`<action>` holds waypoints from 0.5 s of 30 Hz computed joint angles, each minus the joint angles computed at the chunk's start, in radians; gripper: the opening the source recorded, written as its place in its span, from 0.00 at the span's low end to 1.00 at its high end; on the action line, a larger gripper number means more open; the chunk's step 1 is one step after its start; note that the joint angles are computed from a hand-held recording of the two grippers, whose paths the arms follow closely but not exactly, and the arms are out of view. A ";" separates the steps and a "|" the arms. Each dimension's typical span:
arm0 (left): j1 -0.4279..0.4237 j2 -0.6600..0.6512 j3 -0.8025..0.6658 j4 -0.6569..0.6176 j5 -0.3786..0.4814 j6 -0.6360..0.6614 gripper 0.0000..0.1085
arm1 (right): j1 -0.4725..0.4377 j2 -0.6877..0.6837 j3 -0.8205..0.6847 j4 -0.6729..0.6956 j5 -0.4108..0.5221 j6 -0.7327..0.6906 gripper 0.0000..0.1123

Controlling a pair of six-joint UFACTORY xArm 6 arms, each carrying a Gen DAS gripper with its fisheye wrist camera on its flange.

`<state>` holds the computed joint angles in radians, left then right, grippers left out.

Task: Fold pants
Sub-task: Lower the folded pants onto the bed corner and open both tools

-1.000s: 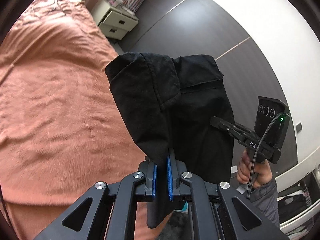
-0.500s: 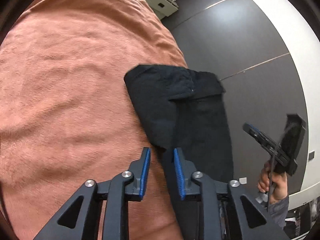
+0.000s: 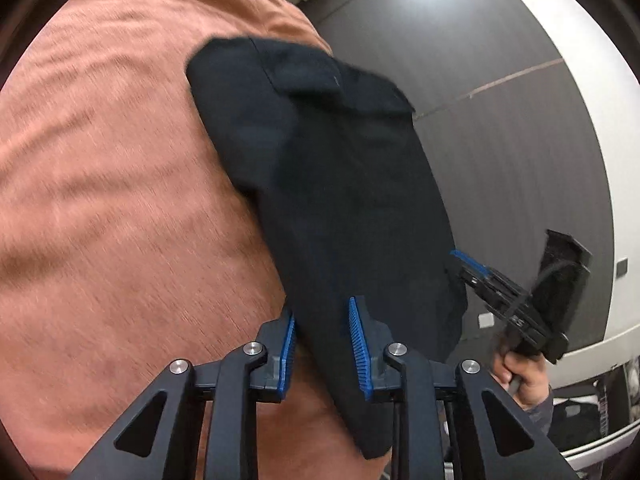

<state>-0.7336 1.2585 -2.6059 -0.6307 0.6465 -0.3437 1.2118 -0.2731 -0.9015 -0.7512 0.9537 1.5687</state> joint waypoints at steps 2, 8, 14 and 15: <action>-0.009 0.041 -0.066 0.016 0.032 -0.025 0.20 | 0.015 -0.067 0.067 0.004 0.016 0.033 0.26; -0.037 -0.037 0.058 0.010 0.033 -0.018 0.19 | 0.088 -0.148 0.103 0.057 0.113 0.090 0.26; -0.054 -0.252 0.352 0.080 0.004 -0.007 0.19 | 0.183 -0.195 0.089 0.075 0.224 0.161 0.26; -0.056 -0.280 0.386 0.100 0.001 -0.015 0.19 | 0.200 -0.195 0.076 0.070 0.245 0.174 0.26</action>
<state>-0.7894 0.9783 -2.2194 -0.5306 0.6471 -0.3587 1.4122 -0.4686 -0.8257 -0.6811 1.1990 1.7422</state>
